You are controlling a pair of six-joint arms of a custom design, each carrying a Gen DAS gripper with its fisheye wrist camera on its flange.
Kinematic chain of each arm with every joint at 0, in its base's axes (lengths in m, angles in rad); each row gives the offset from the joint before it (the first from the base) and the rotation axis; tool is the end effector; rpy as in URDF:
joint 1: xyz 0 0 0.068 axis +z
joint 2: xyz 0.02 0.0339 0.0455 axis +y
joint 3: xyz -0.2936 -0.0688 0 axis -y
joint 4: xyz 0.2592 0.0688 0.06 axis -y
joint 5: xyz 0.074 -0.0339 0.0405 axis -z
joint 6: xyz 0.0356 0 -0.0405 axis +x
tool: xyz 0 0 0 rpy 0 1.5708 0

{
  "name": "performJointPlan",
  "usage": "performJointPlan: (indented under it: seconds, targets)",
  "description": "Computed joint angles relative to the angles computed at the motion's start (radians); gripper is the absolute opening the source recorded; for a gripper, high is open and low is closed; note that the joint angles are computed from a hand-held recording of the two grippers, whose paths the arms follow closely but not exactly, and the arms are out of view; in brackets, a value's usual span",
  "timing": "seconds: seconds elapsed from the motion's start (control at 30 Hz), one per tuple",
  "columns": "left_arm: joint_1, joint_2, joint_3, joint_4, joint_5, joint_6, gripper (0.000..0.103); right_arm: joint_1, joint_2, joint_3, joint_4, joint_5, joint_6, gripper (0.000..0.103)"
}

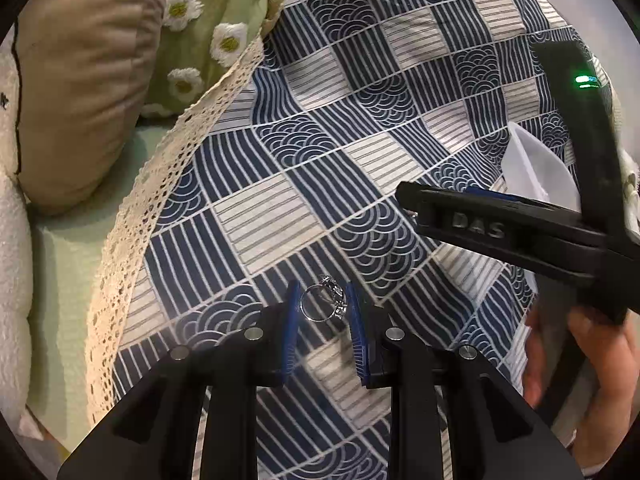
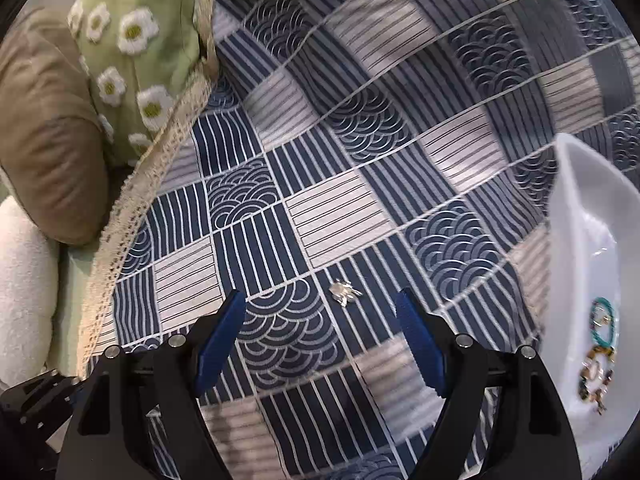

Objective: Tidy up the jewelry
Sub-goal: 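Grasp a silver ring with the left tool while the right tool grasps a silver flower earring, then carry both items into the white tray and open both tools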

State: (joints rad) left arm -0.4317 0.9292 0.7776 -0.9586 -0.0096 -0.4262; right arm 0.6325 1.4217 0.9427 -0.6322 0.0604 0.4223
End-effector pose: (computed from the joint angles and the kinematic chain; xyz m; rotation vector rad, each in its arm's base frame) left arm 0.1439 -0.0659 0.2707 0.0044 2.7077 -0.2522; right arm 0.2292 0.1654 0.2395 -0.2647 2.6910 0.2478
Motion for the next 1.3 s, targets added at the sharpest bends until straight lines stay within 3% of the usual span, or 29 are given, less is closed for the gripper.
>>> performJointPlan:
  seconds: [0.17, 0.3, 0.4, 0.53, 0.6, 0.87, 1.07, 1.17, 1.3]
  targets:
    - [0.091, 0.021, -0.011, 0.018, 0.08, 0.049, 0.022, -0.02, 0.094, 0.019, 0.029, 0.011, -0.015, 0.06]
    - [0.092, 0.042, 0.006, 0.031, 0.088, 0.061, 0.022, -0.017, 0.156, 0.029, 0.029, 0.007, -0.027, 0.044]
    - [0.075, 0.051, -0.004, 0.047, 0.079, 0.048, 0.022, -0.007, 0.164, 0.03, 0.03, 0.032, -0.03, 0.042]
    - [0.064, 0.049, -0.022, 0.051, 0.067, 0.038, 0.022, 0.004, 0.166, 0.029, 0.031, 0.059, -0.046, 0.031]
    - [0.061, 0.043, -0.032, 0.049, 0.064, 0.038, 0.022, -0.002, 0.161, 0.031, 0.022, 0.05, -0.047, 0.02]
    - [0.031, 0.077, 0.017, 0.046, 0.071, -0.004, 0.022, -0.048, 0.058, 0.023, -0.026, 0.009, -0.042, 0.02]
    - [-0.086, 0.09, 0.144, 0.03, 0.037, -0.126, 0.022, -0.089, -0.121, 0.047, -0.181, -0.005, -0.019, 0.02]
    - [-0.143, 0.124, 0.198, 0.033, 0.048, -0.155, 0.022, -0.196, -0.218, 0.061, -0.265, -0.043, -0.088, 0.02]
    - [-0.279, 0.202, 0.262, 0.054, -0.026, -0.219, 0.022, -0.378, -0.322, 0.059, -0.343, -0.078, -0.217, 0.02]
